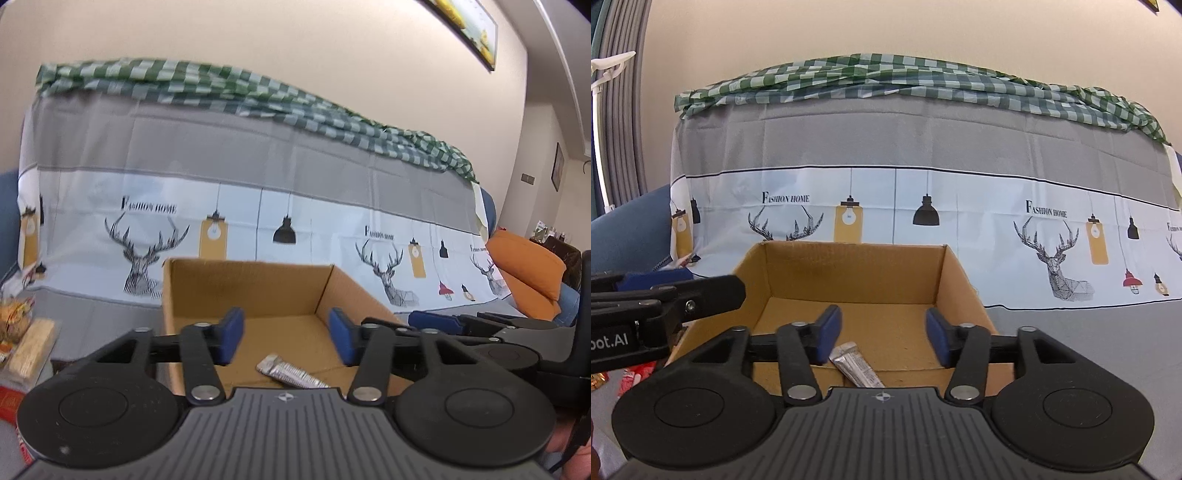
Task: Organize snacks
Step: 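Move both tools back from the box to the snack pile, then grasp the gold candy bar with the left tool while the right tool grasps the red spicy-strip packet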
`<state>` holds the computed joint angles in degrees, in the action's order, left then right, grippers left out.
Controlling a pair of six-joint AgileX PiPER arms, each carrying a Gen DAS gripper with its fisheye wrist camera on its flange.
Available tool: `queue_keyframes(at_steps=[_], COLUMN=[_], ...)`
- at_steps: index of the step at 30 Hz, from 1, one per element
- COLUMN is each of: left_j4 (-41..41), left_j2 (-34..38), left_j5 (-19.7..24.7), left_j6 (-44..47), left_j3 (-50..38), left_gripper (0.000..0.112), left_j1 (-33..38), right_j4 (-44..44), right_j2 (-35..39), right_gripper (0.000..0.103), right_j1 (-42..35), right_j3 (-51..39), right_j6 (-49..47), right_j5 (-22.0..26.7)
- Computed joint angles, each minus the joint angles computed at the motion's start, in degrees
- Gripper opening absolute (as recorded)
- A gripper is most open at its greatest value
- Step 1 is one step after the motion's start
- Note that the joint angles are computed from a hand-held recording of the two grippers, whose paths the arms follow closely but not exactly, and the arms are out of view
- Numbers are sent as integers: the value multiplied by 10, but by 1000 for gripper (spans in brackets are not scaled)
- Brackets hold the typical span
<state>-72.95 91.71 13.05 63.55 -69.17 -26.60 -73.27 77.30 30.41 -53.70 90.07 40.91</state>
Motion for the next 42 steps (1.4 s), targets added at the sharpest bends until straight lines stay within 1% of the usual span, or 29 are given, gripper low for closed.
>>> queue_keyframes(at_steps=[1,2,4,5,7,10,13,14,15,17,18,19,21,22,25,28,30,32,34,35,36,38,39,41,42], left_j4=[28,40,66,78,122,215,324,354,381,412,415,418,456,464,476,514,537,561,583,593,600,610,614,623,628], left_j2=[-1,-3,-5,-6,-3,29,106,125,141,158,160,165,192,193,213,215,217,211,215,215,215,224,229,235,236], left_j5=[19,43,75,89,139,243,401,430,448,450,438,436,465,461,486,482,478,458,451,444,438,443,448,454,456], left_j6=[-33,-54,-93,-110,-159,-232,-288,-298,-305,-306,-304,-309,-354,-354,-356,-364,-371,-377,-385,-389,-392,-399,-400,-396,-395], left_j3=[-2,-4,-9,-11,-29,-103,-240,-268,-286,-286,-268,-255,-277,-277,-301,-302,-302,-288,-289,-287,-283,-292,-296,-300,-300], left_gripper=[47,45,39,39,39,39,39,39,39,39,39,39,39,39,39,39,39,39,39,39,39,39,39,39,39], left_j1=[12,28,54,67,103,164,224,240,256,287,305,323,342,350,365,353,342,332,324,321,319,319,318,314,312], right_j4=[0,4,8,10,15,23,32,34,35,41,48,56,75,90,150,237,301,351,408,424,439,459,478,501,509], right_j2=[4,9,18,23,34,51,74,83,92,115,126,141,168,182,230,283,325,361,400,411,426,445,456,462,470], right_gripper=[56,57,57,56,56,56,55,55,55,54,53,52,51,51,51,51,50,50,51,52,56,62,62,64,66], right_j1=[5,9,19,25,38,56,75,82,90,105,110,117,127,130,139,147,151,152,150,151,150,151,149,145,145], right_j3=[-4,-9,-20,-26,-38,-59,-86,-95,-106,-129,-142,-158,-187,-204,-258,-318,-366,-411,-464,-479,-497,-518,-532,-530,-538], right_j6=[3,3,7,9,11,19,21,20,20,16,9,-2,-28,-45,-111,-200,-266,-316,-371,-383,-396,-415,-432,-450,-461], right_j5=[3,5,8,8,13,9,-2,-5,-9,-22,-30,-40,-61,-72,-100,-111,-99,-78,-44,-29,-17,2,14,12,19])
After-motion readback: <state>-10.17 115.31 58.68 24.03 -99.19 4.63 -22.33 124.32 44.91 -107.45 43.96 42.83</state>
